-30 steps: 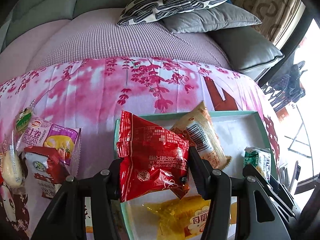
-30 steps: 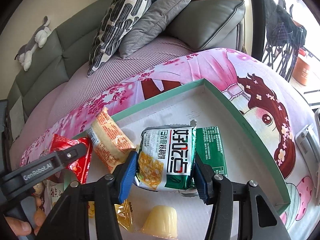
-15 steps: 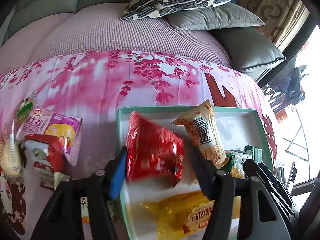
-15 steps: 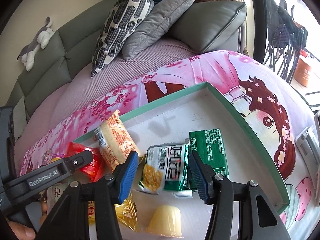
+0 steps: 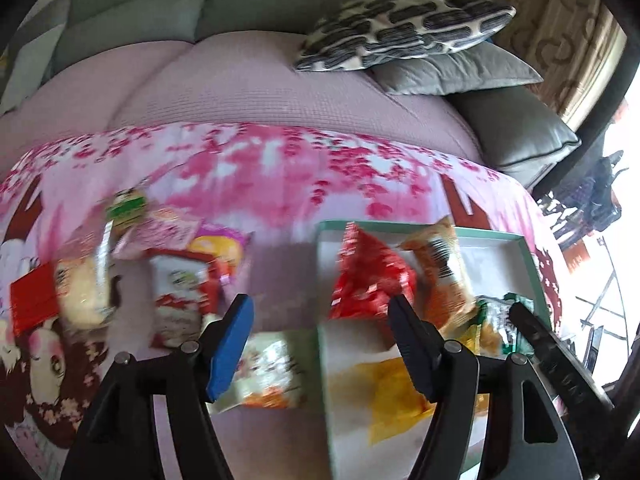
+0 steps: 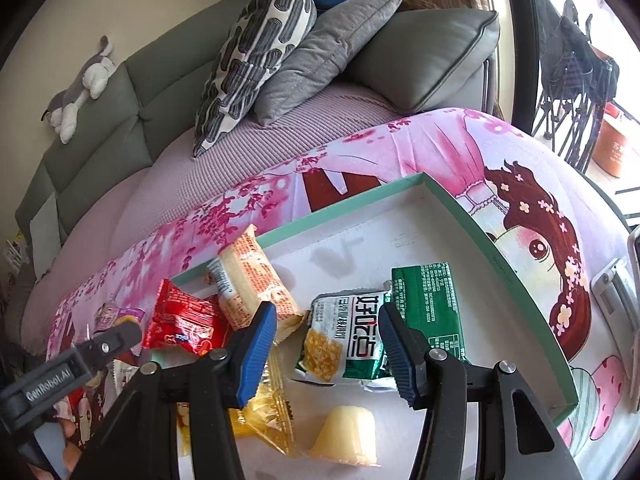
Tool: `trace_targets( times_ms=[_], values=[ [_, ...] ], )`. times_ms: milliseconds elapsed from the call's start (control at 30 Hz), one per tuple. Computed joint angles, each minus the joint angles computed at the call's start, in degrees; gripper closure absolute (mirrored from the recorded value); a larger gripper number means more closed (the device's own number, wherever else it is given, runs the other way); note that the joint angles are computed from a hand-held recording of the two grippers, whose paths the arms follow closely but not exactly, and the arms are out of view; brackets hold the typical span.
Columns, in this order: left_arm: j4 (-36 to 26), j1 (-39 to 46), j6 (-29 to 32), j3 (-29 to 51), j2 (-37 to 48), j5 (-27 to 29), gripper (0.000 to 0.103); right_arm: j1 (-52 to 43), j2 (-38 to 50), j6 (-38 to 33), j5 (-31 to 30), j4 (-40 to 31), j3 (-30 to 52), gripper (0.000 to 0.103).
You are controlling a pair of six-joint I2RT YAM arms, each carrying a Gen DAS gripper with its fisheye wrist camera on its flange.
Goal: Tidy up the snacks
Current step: 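Release the corn snack bag into the tray while the left tool releases the red bag, then move both open tools back over the remaining snack pile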
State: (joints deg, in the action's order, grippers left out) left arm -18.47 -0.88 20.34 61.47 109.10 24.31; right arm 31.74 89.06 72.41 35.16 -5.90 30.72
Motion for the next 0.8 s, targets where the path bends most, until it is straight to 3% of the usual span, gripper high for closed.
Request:
trace_targets(
  times_ms=[167,567,600,667,700,800],
  values=[
    [2.7,2.3,1.2,-1.7,-0.9,-2.7,0.032,1.3,0.5,-0.9,0.0,-0.7,1.9,0.047],
    [4.2,5.2,1.4,-2.8,-0.9,-1.8,0.03,3.2,3.1,-3.0,-0.5,-1.7,6.0,0.047],
    [4.3,5.3,1.5,-2.9,-0.9,-1.8,0.02,3.1,3.2,-3.1,-0.8,-1.7,6.0,0.043],
    [5.4,5.6,1.2,-3.5,-1.0,-1.9,0.007,3.0,3.7,-3.3,-1.0,-1.8,6.2,0.03],
    [7.0,5.8,0.6,-4.4,-1.2,-2.2,0.007,2.9,3.9,-3.2,-1.1,-2.2,6.4,0.023],
    [9.0,6.0,-0.3,-5.0,-1.1,-3.6,0.007,3.0,3.9,-3.6,-1.4,-2.3,6.4,0.021]
  ],
)
